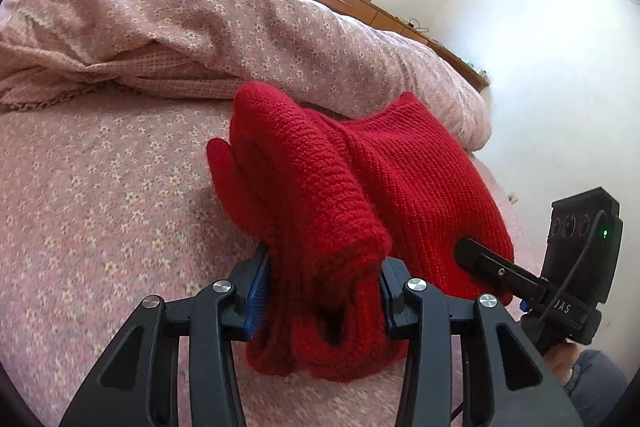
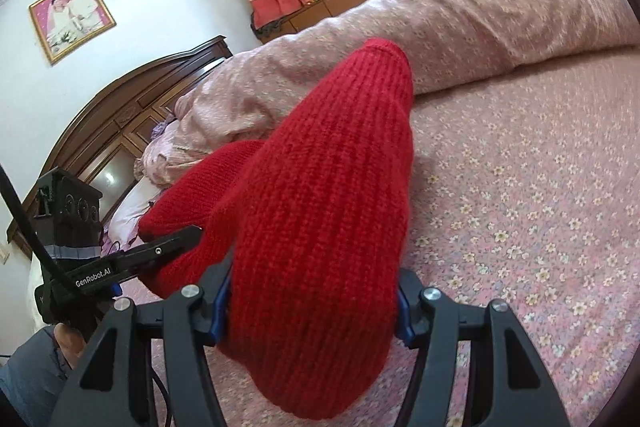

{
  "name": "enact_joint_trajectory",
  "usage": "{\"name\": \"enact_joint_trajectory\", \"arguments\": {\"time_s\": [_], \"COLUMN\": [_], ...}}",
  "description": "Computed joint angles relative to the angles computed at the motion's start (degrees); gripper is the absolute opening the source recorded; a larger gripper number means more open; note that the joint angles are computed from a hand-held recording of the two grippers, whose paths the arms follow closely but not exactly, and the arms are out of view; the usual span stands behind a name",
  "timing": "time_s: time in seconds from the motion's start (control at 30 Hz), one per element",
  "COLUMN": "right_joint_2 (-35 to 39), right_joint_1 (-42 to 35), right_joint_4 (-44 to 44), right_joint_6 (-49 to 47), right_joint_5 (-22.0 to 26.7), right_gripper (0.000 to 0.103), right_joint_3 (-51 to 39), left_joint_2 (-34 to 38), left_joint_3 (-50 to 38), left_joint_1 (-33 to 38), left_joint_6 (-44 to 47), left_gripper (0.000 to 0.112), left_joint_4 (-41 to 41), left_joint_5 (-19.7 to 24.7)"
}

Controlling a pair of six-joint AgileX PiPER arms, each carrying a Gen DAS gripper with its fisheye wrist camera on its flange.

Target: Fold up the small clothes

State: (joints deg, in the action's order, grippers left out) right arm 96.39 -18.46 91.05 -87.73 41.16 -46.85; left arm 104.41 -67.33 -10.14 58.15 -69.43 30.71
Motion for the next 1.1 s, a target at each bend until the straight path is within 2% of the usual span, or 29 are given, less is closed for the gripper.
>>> {"name": "enact_joint_trajectory", "arguments": {"time_s": [0.33,0.5,1.1], "right_joint_2": [4.42,8.19,10.1], "right_joint_1": [2.04,1.08,1.29], "right_joint_4": [5.57,6.03,8.14], "right_joint_6": [-5.35,-5.74,-8.45], "right_joint_5": [-4.0,-3.67,-4.76], "right_gripper": [0.064,0.065,0.069], "right_joint_3": [-0.72,-1.42,-1.91], "left_joint_2": [6.02,6.35,7.19], "left_joint_3": [-3.61,-1.41,-0.7], "left_joint_1": [-0.46,-2.32,-3.7], "left_joint_6": [5.26,12.16,10.85], "left_gripper": [0.037,0.037,0.039], "left_joint_4": [-3.67,-8.68,-7.82], "left_joint_5": [-1.85,-6.17,-9.36]}}
